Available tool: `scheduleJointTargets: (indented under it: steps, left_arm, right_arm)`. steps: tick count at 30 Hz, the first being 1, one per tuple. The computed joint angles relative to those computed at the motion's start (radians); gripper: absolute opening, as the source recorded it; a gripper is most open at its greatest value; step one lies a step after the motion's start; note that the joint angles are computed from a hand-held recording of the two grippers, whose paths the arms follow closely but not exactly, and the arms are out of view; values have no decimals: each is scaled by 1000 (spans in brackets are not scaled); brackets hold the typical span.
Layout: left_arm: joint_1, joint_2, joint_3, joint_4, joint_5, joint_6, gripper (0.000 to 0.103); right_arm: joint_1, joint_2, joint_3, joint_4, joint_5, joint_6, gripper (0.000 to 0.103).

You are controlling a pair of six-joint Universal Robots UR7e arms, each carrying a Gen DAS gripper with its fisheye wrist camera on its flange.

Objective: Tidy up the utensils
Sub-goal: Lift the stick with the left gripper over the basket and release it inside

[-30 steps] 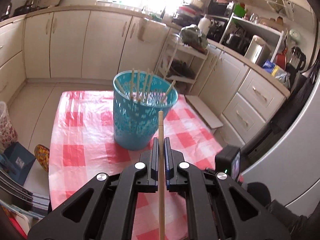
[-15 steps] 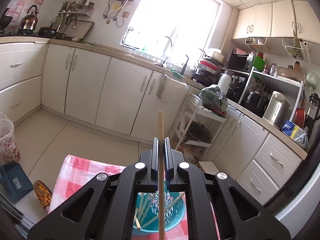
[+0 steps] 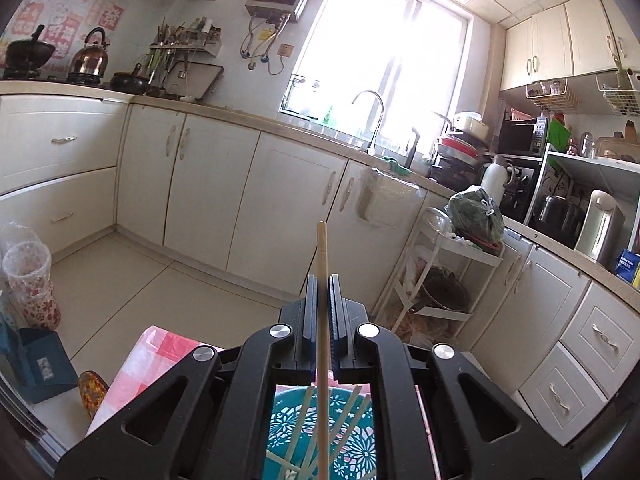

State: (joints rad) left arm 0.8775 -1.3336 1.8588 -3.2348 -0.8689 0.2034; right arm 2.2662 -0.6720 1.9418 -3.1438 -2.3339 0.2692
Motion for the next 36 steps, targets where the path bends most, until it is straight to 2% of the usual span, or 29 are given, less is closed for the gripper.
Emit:
scheduleJointTargets:
  steps: [6,11,24,29,34,35,36]
  left_arm:
    - [2,6,39,-75,24,52,5]
    - [6,-2,58,-80,26,66,5]
    - [-1,18,34,-142,36,115,5]
    - [8,16,49,-97,41,110,5]
    - [11,-1,68,22,63,102,7]
    - [10,-10,72,39,66,98,10]
    - [8,-18,76,47,72,94,18]
  right_arm:
    - [1,3,-4,3,0,0,48]
    - [2,3,-4,4,-1,1,48]
    - [2,3,-5,3,0,-1,48]
    - [2,5,-6,3,0,-1,49]
    - [2,6,-6,1,-1,0,50]
    - [2,6,-6,1,-1,0,50]
    - [2,7,-6,1,-1,-1,50]
